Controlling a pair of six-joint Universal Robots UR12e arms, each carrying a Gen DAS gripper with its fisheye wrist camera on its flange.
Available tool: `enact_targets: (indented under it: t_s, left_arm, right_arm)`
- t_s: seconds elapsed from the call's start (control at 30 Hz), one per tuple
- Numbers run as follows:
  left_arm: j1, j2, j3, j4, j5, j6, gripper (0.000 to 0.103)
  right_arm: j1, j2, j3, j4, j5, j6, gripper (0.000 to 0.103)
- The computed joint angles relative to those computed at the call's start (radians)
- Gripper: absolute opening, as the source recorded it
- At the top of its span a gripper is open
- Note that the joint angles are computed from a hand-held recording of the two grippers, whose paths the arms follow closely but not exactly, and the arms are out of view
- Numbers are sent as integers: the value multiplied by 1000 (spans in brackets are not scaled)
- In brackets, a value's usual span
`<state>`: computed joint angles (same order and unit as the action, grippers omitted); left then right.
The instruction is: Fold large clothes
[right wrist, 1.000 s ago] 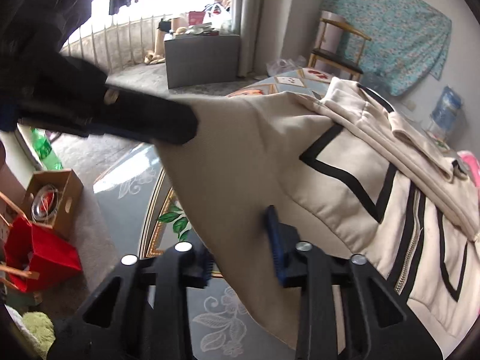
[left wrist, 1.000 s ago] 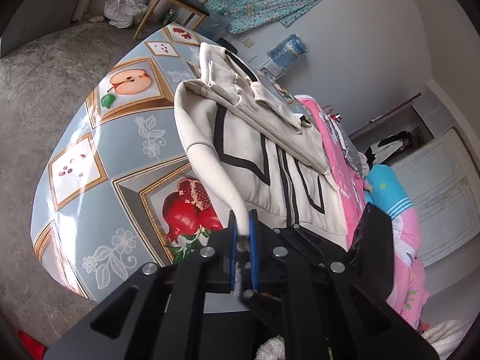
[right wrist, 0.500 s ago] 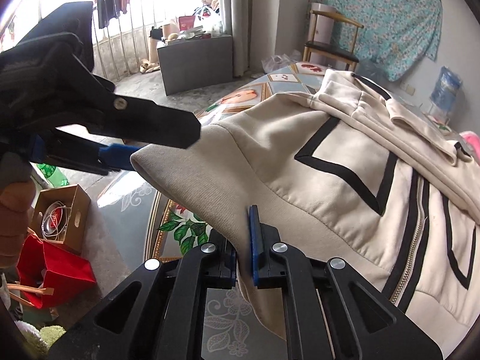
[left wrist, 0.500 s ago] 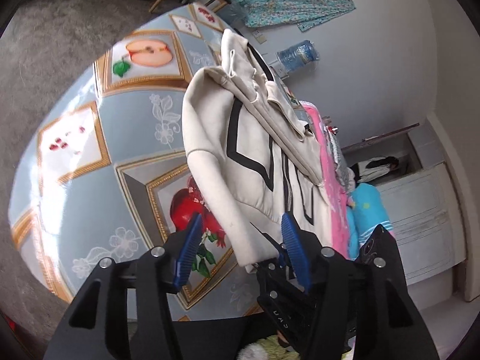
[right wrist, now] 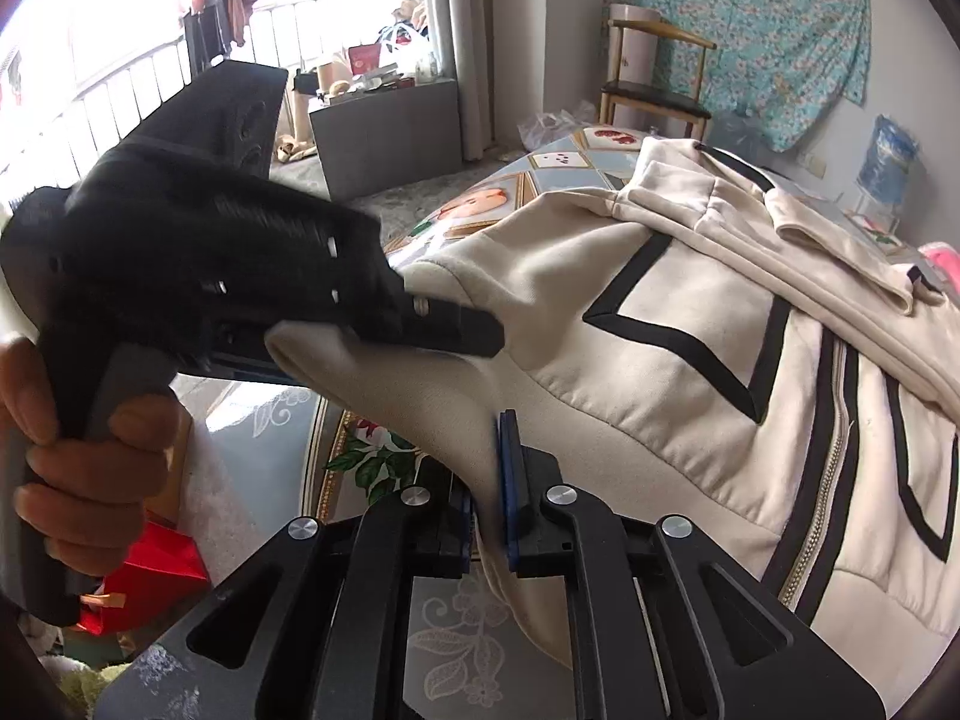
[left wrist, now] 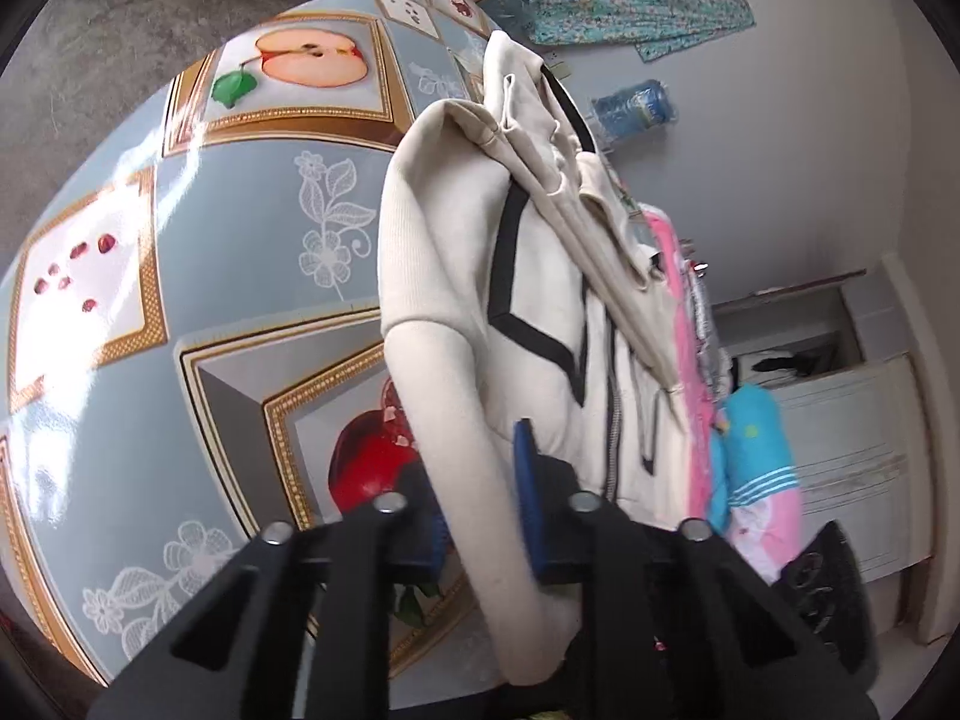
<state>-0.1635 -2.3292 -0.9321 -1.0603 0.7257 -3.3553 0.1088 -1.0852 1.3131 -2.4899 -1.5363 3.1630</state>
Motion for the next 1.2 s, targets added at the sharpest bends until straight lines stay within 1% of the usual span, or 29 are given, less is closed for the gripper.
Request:
enact_targets:
  t_s: [0.03, 0.07, 0.13, 0.2, 0.23, 0.3, 0.4, 0.53, 0.67, 0.73, 0.83, 0.87, 0.93, 1.0, 1.07, 1.2]
  left_arm:
    - [-3, 6, -8, 13, 27, 19, 13]
    - [-8, 14, -14, 22, 61, 42, 10]
    - [-19, 27, -26, 32, 130, 90, 8]
    - [-29, 36, -31, 37, 195, 128, 6]
    - [-33, 38, -32, 39, 220, 143, 6]
    - [-41, 39, -31, 39, 262, 165, 6]
    - [-50, 39, -29, 36, 311, 183, 6]
    - [-57, 42, -39, 56, 349, 197, 7]
    - [-65, 48, -46, 71, 383, 208, 7]
    - [-71, 48, -41, 67, 407, 221, 7]
    - [-80, 53, -43, 66, 451, 253, 7]
    - [-83, 55, -45, 69, 465, 263, 7]
    - [-89, 60, -50, 72, 498, 284, 8]
    - [-96, 64, -55, 80, 529, 299, 8]
    - [-102, 69, -63, 88, 557, 314, 9]
    - [-113, 74, -73, 110, 608, 337, 10]
  right_arm:
    - [-3, -9, 10, 0, 3, 12, 21]
    - [-6, -20, 23, -3, -1, 23, 29]
    - [-12, -49, 58, -17, -12, 44, 53]
    - [-24, -87, 102, -34, -18, 66, 63]
    - [-31, -109, 126, -39, -26, 84, 72]
    - [-48, -151, 169, -43, -50, 126, 80]
    - [-80, -218, 229, -24, -101, 221, 85]
    - [-117, -303, 306, 16, -208, 343, 85]
    - [-157, -374, 381, 59, -267, 477, 85]
    - [-178, -401, 419, 47, -258, 525, 85]
    - [-211, -424, 461, 10, -209, 570, 85]
    - [-222, -426, 468, -1, -185, 580, 84]
    - [-241, -423, 476, -15, -139, 587, 78]
    - [-252, -413, 472, -16, -118, 590, 75]
    - [-254, -404, 465, -14, -112, 583, 73]
    - [-250, -386, 444, 8, -152, 567, 66]
